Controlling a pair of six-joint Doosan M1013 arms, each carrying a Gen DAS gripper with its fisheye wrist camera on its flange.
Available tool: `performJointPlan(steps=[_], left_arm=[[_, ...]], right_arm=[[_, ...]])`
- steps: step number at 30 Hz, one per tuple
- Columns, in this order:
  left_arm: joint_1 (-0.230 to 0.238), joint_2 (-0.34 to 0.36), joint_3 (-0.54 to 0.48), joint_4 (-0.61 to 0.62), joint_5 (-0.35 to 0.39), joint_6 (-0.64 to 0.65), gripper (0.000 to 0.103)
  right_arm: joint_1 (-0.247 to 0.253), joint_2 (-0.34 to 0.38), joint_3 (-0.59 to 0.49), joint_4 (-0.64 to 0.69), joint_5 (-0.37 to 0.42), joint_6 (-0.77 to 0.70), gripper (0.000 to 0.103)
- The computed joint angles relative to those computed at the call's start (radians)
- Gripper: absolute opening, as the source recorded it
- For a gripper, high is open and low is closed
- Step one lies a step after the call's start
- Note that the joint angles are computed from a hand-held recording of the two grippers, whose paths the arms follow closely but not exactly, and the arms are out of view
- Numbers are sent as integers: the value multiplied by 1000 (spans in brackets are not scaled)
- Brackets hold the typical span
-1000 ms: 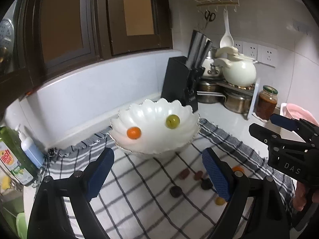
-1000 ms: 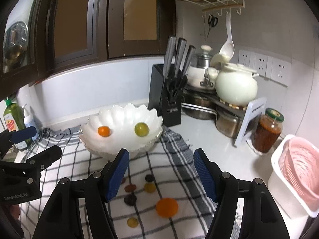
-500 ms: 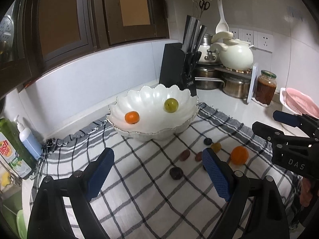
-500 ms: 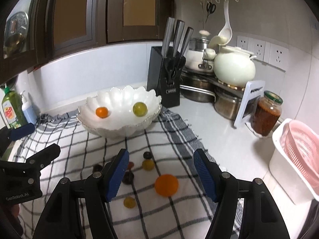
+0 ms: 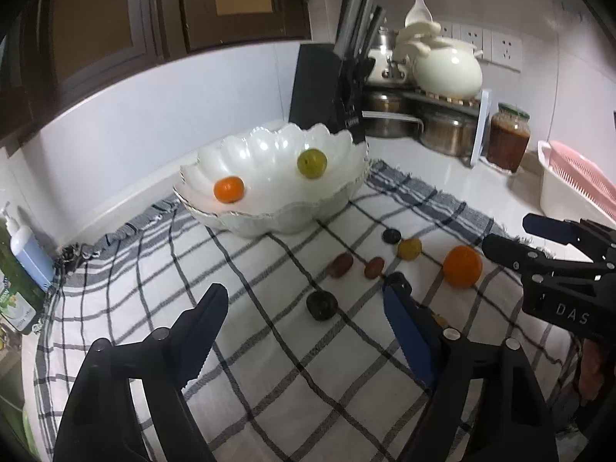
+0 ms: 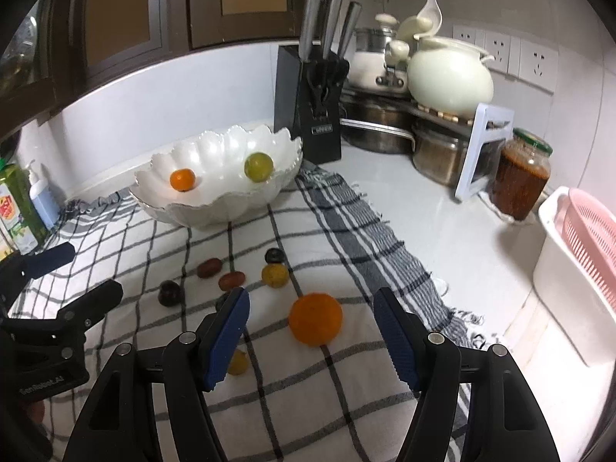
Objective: Organize fruits
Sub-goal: 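Withdraw both tools from the bowl back toward the remaining fruits, then grasp the dark plum with the left tool while the right tool grasps the second orange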
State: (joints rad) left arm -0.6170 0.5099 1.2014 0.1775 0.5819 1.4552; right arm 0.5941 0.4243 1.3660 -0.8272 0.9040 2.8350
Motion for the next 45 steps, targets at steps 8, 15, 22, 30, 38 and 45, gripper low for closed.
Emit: performJointPlan(steps=[8,15,22,30,38,45], left_arm=[[7,47,-50,-74,69,73,66],[10,86,-92,-112,110,106,59],[13,115,-125,-137,149,112,50],[14,137,-154,-143,183,118,42],[14,155,-174,-144,201,119,31],[17,151,-172,-172,196,130,28]], right_arm=[[-17,16,-3,62,-14,-40,68],[-34,29,-7,124,-25,-67,67],[-50,41,-15,182,-36,-109,61],[-65,51,-17,243,-52,-145,52],[-70,58,-23,242,-49,-154,46],[-70,53,-16,236,-61,-143,43]])
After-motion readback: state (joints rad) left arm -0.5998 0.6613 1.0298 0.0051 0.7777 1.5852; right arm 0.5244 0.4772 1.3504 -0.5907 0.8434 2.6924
